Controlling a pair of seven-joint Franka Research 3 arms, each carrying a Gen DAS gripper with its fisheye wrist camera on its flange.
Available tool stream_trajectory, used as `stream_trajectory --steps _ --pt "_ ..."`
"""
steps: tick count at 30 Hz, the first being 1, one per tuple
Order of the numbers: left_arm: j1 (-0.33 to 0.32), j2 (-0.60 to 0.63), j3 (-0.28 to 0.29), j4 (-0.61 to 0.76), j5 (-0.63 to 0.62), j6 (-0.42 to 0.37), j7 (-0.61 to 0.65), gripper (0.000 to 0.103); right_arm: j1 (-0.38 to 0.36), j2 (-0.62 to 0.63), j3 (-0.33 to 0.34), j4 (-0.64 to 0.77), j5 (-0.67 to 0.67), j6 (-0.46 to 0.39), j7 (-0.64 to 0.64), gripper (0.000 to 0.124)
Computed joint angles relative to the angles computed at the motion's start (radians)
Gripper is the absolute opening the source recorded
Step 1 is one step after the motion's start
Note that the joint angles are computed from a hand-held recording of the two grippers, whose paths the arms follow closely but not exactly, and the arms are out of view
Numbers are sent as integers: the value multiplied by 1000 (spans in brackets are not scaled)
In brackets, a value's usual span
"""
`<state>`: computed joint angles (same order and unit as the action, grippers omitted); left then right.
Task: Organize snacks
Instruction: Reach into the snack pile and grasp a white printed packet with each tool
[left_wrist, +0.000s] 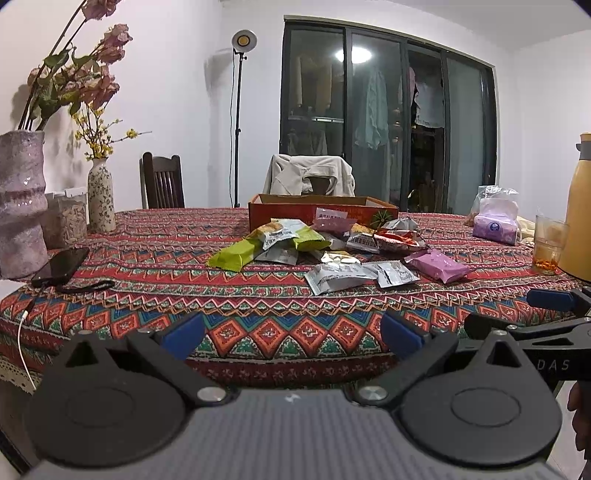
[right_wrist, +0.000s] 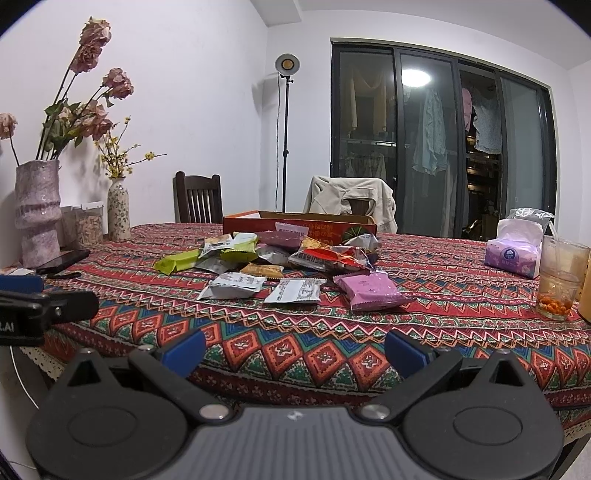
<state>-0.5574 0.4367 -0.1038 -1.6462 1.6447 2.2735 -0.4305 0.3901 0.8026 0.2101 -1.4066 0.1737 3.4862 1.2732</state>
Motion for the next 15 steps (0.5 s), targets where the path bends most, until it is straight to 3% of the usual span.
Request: stream_trajectory --steps 8,15 --pt "24 67 22 103 -36 61 59 103 20 60 -32 112 -1 -34 -25 103" --pt "28 191 86 289 -133 164 213 103 34 226 -55 448 17 -251 -46 103"
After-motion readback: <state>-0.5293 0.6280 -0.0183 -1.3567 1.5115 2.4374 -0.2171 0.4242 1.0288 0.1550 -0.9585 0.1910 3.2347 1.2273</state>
